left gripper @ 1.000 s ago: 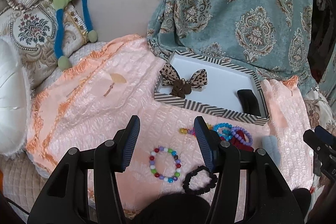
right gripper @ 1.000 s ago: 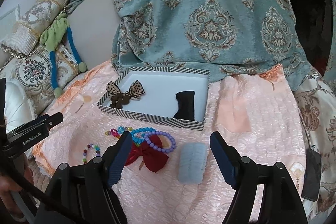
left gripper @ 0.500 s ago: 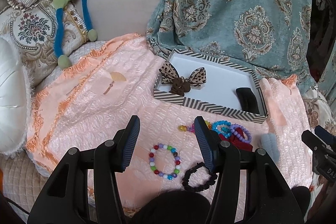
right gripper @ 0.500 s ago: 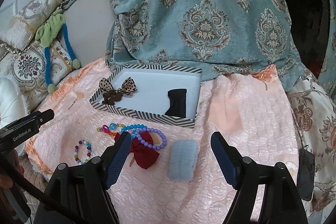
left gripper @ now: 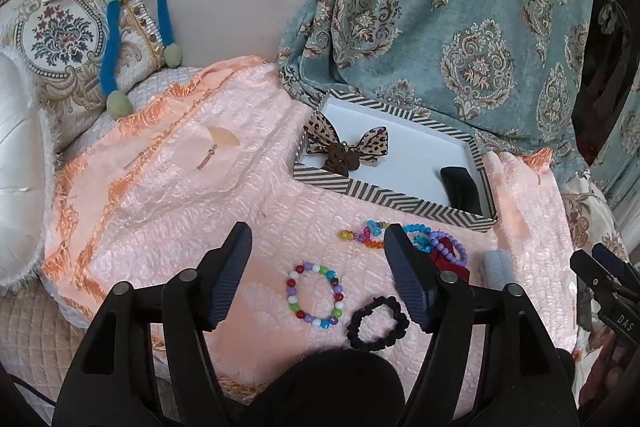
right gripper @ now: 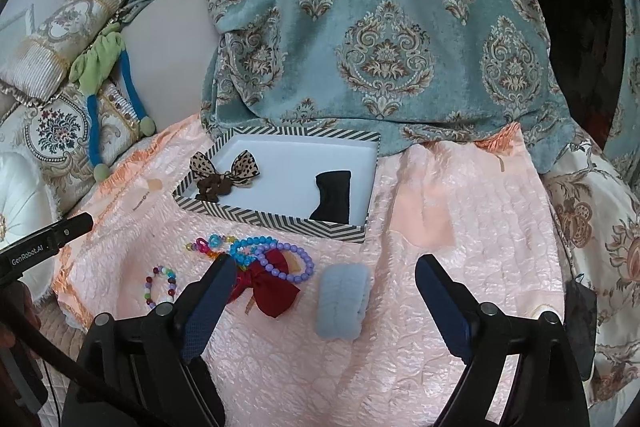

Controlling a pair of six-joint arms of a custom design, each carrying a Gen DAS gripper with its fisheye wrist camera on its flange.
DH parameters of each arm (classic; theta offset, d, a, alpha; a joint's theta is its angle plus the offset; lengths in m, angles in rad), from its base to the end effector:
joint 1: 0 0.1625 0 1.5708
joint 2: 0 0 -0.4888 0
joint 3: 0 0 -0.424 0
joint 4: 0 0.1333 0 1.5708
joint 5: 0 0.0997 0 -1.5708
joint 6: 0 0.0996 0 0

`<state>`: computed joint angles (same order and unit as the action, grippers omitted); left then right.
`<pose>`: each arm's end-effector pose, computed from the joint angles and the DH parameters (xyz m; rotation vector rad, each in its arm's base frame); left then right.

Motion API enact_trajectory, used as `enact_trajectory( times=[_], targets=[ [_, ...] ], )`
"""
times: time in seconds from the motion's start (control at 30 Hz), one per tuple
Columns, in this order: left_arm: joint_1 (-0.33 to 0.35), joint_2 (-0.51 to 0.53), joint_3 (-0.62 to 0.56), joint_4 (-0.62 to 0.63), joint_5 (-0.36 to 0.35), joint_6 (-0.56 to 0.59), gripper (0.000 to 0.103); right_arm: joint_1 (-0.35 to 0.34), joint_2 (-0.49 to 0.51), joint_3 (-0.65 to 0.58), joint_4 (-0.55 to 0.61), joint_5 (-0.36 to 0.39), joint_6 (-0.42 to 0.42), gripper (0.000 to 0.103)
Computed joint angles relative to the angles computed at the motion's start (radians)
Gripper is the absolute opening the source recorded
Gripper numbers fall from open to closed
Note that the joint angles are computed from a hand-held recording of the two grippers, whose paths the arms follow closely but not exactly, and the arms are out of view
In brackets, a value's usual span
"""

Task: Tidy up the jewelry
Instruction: 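Move both open tools back over the remaining jewelry, then grasp the beaded bracelet with the left tool while the right tool grasps the blue scrunchie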

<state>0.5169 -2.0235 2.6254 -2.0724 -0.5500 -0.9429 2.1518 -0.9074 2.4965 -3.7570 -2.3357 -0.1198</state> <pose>-0.0918 -0.3032 0.3002 0.1931 2.3049 -1.0253 0.2822 -0.3125 0.1203 0.5384 -2.3283 0.9286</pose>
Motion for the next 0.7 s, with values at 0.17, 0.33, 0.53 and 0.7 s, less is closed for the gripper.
enact_trajectory(
  times=[0.17,0.33,0.53,0.7],
  targets=[
    [0.063,0.001,0.016,-0.080,-0.067,0.087,0.071,-0.053,-0.009,0.023,-0.002,0.041,0.008,0.089],
    [0.162,0.036,0.047,-0.205,-0.121,0.181,0.071,-0.125,0.007,0.038,0.013,0.062,0.033,0.089],
    [0.281,0.142,0.070,-0.357,-0.140,0.273,0.071,-0.192,0.052,0.027,0.029,0.094,0.047,0.089],
    [0.352,0.258,0.078,-0.492,-0.128,0.344,0.071,-0.225,0.082,0.005,0.045,0.121,0.027,0.089]
  ],
)
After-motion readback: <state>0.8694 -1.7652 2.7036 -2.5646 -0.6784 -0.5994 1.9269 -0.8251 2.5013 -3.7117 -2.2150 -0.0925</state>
